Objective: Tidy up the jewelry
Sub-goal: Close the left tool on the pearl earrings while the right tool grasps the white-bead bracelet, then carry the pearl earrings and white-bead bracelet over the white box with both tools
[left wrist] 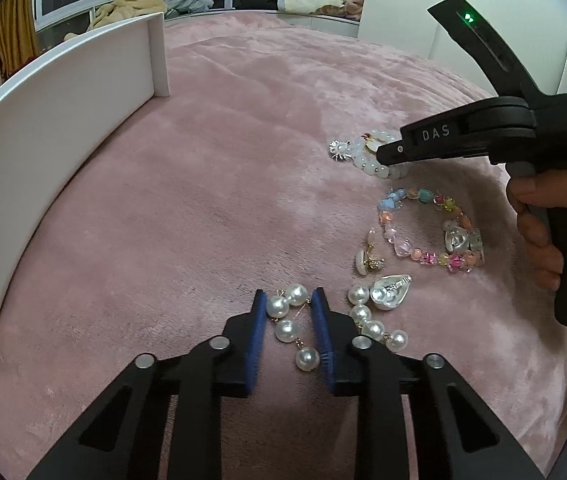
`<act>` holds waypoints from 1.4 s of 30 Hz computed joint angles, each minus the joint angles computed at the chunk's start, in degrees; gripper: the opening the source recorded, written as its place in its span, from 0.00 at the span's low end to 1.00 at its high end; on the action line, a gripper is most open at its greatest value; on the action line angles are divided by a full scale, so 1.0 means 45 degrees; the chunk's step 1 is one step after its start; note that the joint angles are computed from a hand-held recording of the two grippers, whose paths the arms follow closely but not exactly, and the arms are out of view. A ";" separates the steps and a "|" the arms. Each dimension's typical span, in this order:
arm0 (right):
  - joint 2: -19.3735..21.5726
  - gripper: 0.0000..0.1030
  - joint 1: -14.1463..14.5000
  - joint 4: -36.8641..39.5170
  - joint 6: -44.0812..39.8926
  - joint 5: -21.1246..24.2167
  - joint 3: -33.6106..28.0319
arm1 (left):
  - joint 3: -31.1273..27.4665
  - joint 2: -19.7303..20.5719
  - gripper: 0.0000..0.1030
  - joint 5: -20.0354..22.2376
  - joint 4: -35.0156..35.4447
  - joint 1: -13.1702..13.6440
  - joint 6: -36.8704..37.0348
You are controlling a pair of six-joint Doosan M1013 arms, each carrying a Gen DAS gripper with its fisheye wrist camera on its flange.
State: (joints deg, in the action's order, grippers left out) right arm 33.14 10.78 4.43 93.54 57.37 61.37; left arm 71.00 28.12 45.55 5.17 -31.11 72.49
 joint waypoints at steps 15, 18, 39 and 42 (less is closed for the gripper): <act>-0.0790 0.10 -0.0422 0.1311 0.0266 -0.1313 0.0689 | 0.0440 -0.0651 0.16 -0.0093 0.0242 -0.0052 -0.0239; -0.0970 0.10 -0.0440 0.1503 0.0119 -0.1498 0.0706 | 0.0380 -0.0755 0.16 0.0036 0.0593 -0.0095 -0.0419; -0.1356 0.10 0.0074 0.1254 -0.0569 -0.1651 -0.0624 | -0.0736 -0.1318 0.16 0.0449 0.3138 0.0196 -0.1225; -0.1142 0.10 0.0218 0.1215 -0.0590 -0.1473 -0.1095 | -0.0786 -0.1421 0.16 0.0472 0.3565 0.0422 -0.1511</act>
State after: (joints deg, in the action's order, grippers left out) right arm 28.00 11.76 9.90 90.88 50.75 56.44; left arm 67.46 21.72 47.68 21.21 -29.21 65.69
